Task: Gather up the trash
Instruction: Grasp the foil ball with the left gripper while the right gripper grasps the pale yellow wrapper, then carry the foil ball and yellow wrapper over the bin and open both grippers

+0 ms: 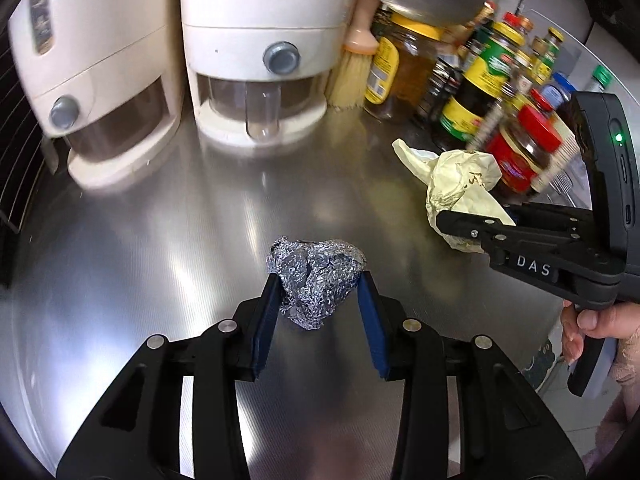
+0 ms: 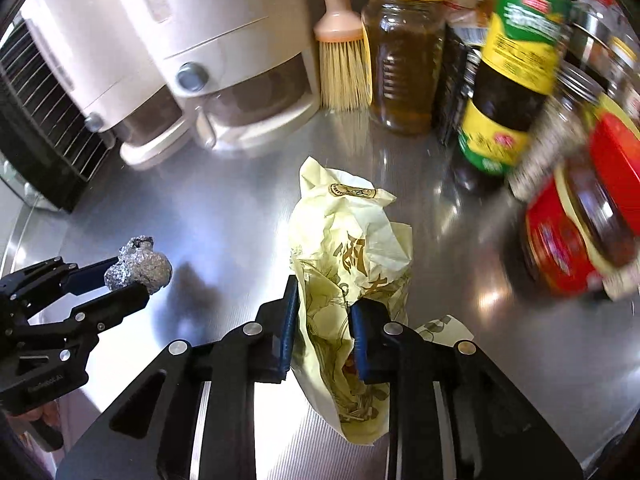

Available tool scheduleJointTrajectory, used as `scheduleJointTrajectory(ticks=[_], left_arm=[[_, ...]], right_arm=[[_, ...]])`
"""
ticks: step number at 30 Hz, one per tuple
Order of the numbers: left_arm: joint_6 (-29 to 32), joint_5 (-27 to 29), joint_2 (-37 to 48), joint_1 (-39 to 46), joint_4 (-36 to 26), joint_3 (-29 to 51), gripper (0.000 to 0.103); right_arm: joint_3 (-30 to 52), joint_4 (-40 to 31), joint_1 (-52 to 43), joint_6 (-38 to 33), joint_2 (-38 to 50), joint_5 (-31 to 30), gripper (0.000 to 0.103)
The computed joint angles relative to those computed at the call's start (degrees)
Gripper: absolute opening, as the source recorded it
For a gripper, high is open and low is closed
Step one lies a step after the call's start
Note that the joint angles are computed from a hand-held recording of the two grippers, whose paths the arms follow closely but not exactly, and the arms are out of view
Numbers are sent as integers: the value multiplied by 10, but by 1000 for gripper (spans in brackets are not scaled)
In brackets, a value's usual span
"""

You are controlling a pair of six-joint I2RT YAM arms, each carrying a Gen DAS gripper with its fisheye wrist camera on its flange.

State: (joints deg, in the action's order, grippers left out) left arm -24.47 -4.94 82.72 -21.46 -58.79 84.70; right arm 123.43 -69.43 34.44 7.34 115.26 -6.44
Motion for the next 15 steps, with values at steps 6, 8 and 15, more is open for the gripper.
scheduleJointTrajectory(ticks=[6,8,15], left_arm=[[-80,-50,-86,-95,-43,-48,38],[-117,-74,-110,-137,-61,-57,38],[-257,-156,-163,-293,-138,-63,38]], right_arm=[[-165,39,14,11,-133,-9,24],[-210,39,15,15,-181,-26,24],[-308,18,31,26,-315,-65,24]])
